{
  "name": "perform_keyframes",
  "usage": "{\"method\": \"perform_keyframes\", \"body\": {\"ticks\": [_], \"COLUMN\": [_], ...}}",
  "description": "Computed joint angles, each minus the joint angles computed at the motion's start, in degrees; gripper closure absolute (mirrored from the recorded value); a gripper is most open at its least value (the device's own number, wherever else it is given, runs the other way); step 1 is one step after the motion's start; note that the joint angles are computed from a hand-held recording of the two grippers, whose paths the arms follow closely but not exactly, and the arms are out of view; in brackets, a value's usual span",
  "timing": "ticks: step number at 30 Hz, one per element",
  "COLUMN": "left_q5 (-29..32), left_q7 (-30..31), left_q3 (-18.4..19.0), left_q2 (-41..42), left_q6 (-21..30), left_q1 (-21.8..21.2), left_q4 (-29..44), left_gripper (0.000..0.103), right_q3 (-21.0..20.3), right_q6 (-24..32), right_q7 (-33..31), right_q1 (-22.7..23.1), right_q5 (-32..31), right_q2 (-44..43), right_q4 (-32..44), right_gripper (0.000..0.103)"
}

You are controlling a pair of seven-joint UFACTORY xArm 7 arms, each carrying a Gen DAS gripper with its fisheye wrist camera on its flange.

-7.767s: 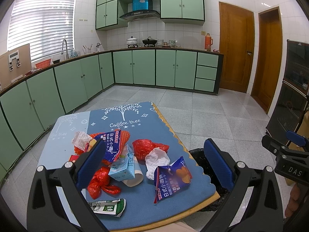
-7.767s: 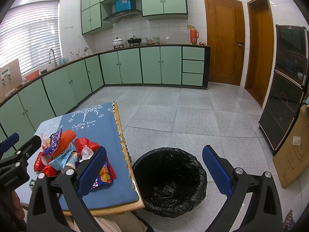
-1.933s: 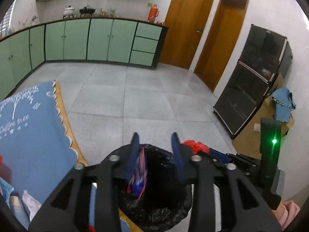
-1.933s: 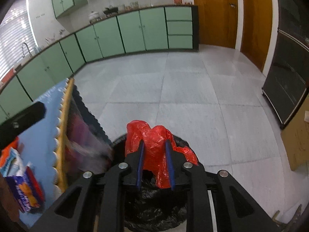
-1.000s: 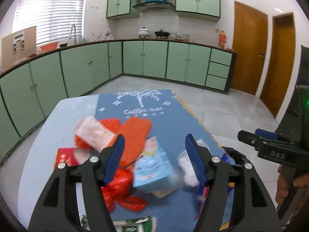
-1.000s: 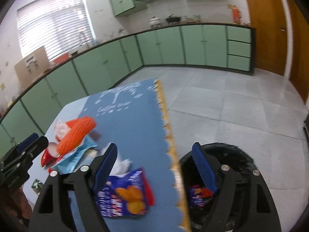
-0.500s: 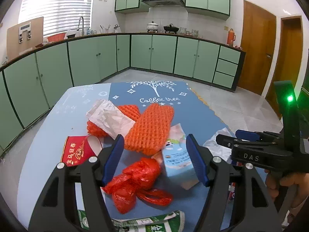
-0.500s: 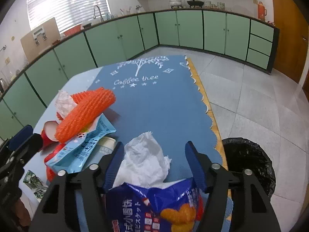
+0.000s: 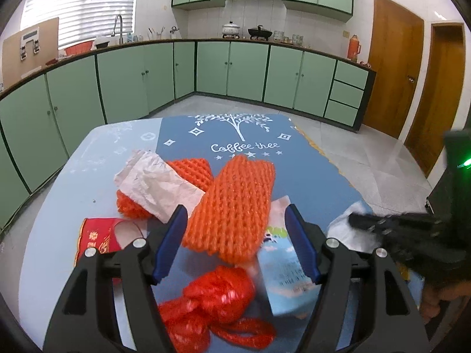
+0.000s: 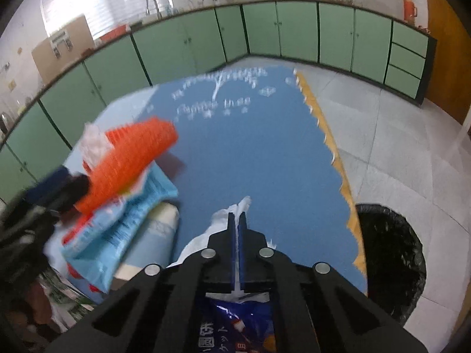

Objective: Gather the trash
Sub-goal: 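Grasp the white tissue with the right tool while the left tool reaches the orange foam net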

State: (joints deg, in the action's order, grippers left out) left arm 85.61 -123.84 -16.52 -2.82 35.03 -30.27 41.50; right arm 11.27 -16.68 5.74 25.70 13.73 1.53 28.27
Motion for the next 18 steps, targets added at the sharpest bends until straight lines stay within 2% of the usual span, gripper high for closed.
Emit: {"method": "perform_keyframes", "body": {"ticks": [2, 4, 6, 7, 9, 11, 12, 18], "left_q5": [0.0, 0.3, 0.5, 0.4, 0.7, 0.7, 0.9, 2.4], "left_q7": [0.4, 0.1, 0.1, 0.5, 0.3, 0.6, 0.4, -1.5], "left_q3": [0.8, 1.5, 1.9, 2.1, 2.3, 2.1, 2.1, 1.3], "left_q2": [1.2, 2.0, 2.8, 3.5, 4.0, 4.2, 4.0, 0.9], "left_q6": [-1.9, -3.6, -4.8, -5.4, -5.9, -4.9, -4.6, -2.8], "left_q1": [0.7, 1.3, 1.6, 1.7, 1.6, 1.2, 1.0, 0.4], "left_q4": [0.8, 1.2, 1.7, 2.1, 2.4, 2.6, 2.5, 1.5], "left_gripper": [0.047, 0.055, 0.07, 0.073, 0.091, 0.095, 0.103, 0.103], "right_q3": [-0.3, -0.1, -0.1, -0.3, -0.1, 0.4, 0.5, 1.0], "right_q6": [-1.3, -2.1, -2.7, -2.9, -3.2, -3.6, -3.7, -4.9], "right_q7": [4.8, 4.8, 5.4, 5.9, 6.0, 5.7, 5.7, 5.0], "right_q1": [-1.6, -2.1, -2.6, -2.9, -3.3, -3.4, -3.5, -3.7], "right_q5": [-5.8, -6.0, -6.9, -7.7, -7.7, -6.9, -6.9, -6.0], "right_q2": [-1.5, -2.5, -3.2, -3.3, -3.4, -3.7, -3.9, -5.5], "right_q4": [-0.7, -0.8, -0.8, -0.7, -0.4, -0.6, -0.7, -1.6], "right_gripper": [0.101, 0.101, 0.101, 0.101, 0.101, 0.101, 0.101, 0.101]}}
